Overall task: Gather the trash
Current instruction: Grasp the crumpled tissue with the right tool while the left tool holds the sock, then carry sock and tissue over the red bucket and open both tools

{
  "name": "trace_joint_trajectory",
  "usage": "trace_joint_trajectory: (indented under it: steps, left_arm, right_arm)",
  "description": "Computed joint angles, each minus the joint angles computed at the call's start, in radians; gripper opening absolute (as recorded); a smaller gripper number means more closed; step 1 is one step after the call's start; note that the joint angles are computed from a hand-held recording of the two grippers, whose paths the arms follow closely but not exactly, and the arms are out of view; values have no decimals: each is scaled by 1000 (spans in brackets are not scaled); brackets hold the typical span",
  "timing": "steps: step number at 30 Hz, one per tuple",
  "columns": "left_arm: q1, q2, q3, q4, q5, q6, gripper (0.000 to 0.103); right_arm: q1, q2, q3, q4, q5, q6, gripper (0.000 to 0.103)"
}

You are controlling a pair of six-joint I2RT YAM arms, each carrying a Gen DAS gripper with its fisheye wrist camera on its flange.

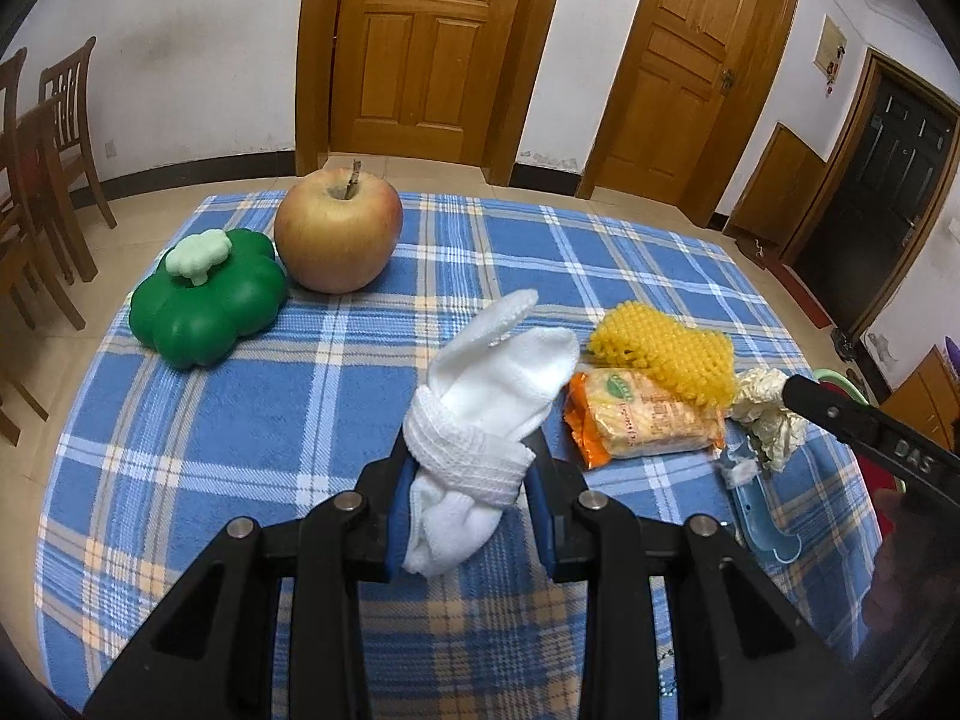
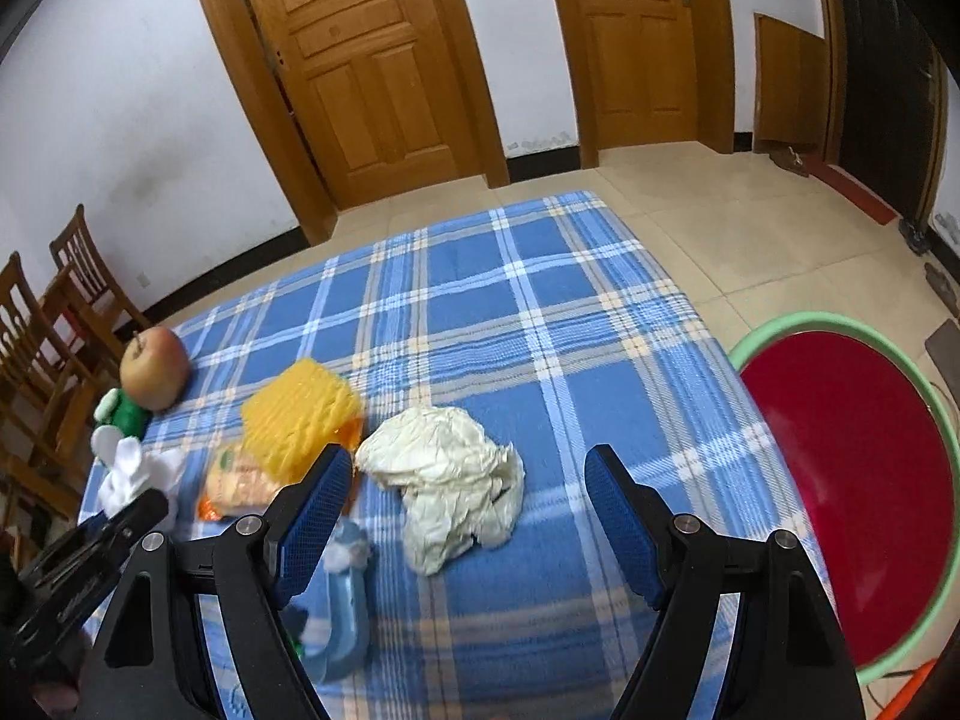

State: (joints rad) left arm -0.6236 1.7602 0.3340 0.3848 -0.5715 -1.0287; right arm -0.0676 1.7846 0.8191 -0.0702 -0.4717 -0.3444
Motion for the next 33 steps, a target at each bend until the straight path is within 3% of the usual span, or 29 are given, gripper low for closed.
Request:
trace_joint_trajectory:
  steps: [1, 7, 11, 19, 33]
  left_arm:
    - [1, 1, 0, 1, 1, 2, 32]
    - [0, 12, 0, 15, 1, 9, 32]
    - [6, -4, -14, 27, 9, 8, 32]
    - [15, -11, -27, 46, 21, 12, 32]
    - [-5, -8, -28, 92, 39, 19, 32]
  right_arm:
    - [7, 16, 7, 7, 11, 8, 80]
    - [7, 92, 46, -23, -12, 42, 43]
    - [11, 77, 3, 40, 25, 40, 22]
    - [-78, 3, -44, 0, -54, 18, 16]
    - [-419, -196, -133, -154, -174, -218, 16]
